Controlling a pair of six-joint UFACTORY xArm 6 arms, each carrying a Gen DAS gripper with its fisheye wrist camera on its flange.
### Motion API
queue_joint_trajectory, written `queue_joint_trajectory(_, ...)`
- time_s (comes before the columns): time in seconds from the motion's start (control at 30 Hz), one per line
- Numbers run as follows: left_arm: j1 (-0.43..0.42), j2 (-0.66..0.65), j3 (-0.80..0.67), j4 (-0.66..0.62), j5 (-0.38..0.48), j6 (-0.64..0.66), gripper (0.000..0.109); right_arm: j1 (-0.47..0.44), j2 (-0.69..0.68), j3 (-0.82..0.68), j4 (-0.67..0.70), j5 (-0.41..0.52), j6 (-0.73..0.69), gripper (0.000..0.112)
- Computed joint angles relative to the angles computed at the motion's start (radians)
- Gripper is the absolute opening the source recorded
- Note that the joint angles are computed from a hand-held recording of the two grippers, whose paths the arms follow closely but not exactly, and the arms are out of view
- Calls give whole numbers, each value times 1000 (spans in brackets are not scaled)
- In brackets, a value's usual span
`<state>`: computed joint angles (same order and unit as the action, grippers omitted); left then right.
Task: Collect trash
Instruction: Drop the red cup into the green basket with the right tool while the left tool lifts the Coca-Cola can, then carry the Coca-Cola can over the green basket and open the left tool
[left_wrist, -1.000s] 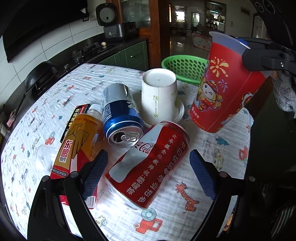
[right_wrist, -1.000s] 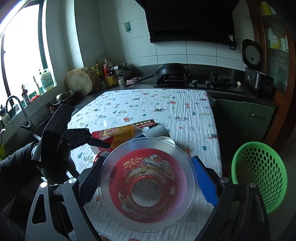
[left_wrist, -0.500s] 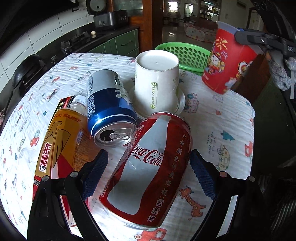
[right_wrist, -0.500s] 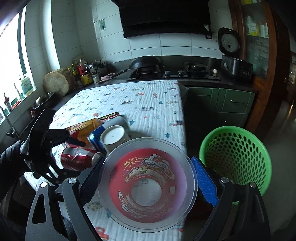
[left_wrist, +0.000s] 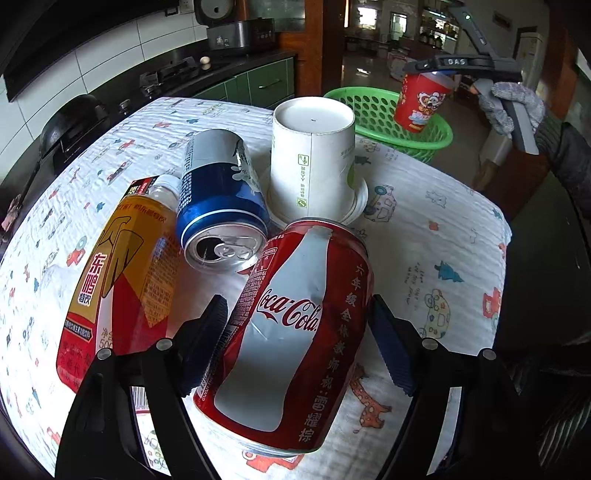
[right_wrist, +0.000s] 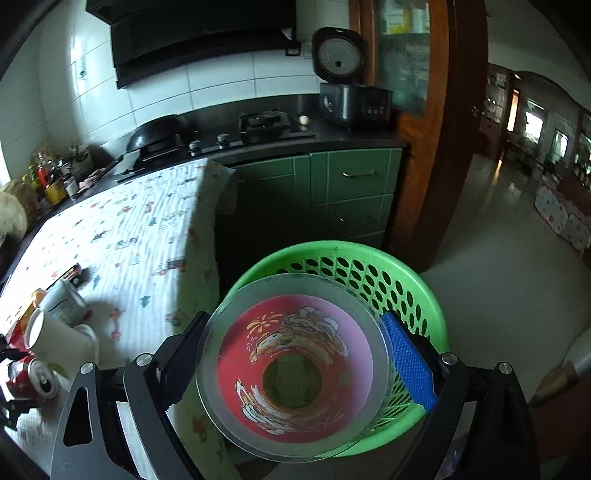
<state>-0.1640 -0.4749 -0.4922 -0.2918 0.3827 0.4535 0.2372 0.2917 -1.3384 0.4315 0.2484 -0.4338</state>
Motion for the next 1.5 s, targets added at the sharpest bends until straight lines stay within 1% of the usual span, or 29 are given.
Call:
queue_joint_trajectory(0.13,1,-59,21,-3,18,-64,76,-21,91,-60,-11,11,68,89)
queue_joint_trajectory(0.27,-11,-113,24,-41,30,-88,75,-30,124,-74,12,-3,62,90)
queue_joint_trajectory(0.33,-26,-124,13,-53,30,-105,75,-34,132,-84,65,9,24,90)
queue_joint_trajectory(0.4,-50,-122,-6,-37,17,-135,75,-37,126,-72,105,-7,-11,91)
queue_joint_trajectory(0.43,-62,-109,-26,-43,13,-143,75,-39,123,-72,166,-3,-66,92)
queue_joint_trajectory(0.5,-89,-70,-76,-66,2,-159,75,-45,113,-58,198,-21,-86,93)
queue_joint_trajectory(0.53,-104,-45,-107,-87,-5,-155,75,-47,107,-55,236,-20,-120,93)
queue_joint_trajectory(0.6,-133,8,-155,-83,-34,-175,75,-54,85,-34,279,-28,-154,93)
queue_joint_trajectory(0.7,-174,105,-256,-107,-58,-176,75,-59,34,14,387,-42,-259,93)
queue_joint_trajectory(0.73,-183,134,-286,-130,-59,-158,75,-60,14,33,433,-47,-306,93)
queue_joint_trajectory(0.8,-206,216,-371,-125,-61,-173,75,-62,-25,71,518,-55,-393,93)
queue_joint_trajectory(0.87,-227,298,-459,-154,-50,-160,75,-65,-77,119,628,-53,-496,93)
queue_joint_trajectory(0.9,-235,341,-503,-130,-54,-185,75,-66,-98,139,655,-56,-517,93)
queue_joint_trajectory(0.97,-249,439,-611,-149,-24,-188,75,-70,-151,186,783,-43,-631,93)
queue_joint_trajectory(1.03,-257,521,-698,-115,0,-240,75,-72,-205,239,884,-39,-722,93)
queue_joint_trajectory(1.07,-261,571,-754,-119,20,-245,75,-74,-231,265,939,-31,-776,93)
queue_joint_trajectory(1.13,-267,666,-859,-75,53,-308,75,-75,-277,313,1024,-28,-855,93)
queue_joint_trajectory(1.17,-268,703,-903,-88,73,-305,75,-76,-298,336,1060,-21,-886,93)
queue_joint_trajectory(1.23,-270,776,-988,-57,104,-369,75,-77,-335,383,1109,-13,-929,93)
queue_joint_trajectory(1.27,-270,821,-1043,-75,132,-373,75,-74,-348,401,1140,-16,-957,93)
queue_joint_trajectory(1.33,-274,897,-1128,-34,159,-435,75,-61,-364,427,1182,-34,-1004,93)
queue_joint_trajectory(1.4,-273,955,-1190,-37,173,-451,75,-50,-374,446,1224,-53,-1048,93)
queue_joint_trajectory(1.43,-274,978,-1214,-14,177,-486,75,-45,-381,459,1235,-54,-1062,93)
queue_joint_trajectory(1.5,-272,1026,-1266,-23,199,-506,76,-40,-387,475,1239,-60,-1064,93)
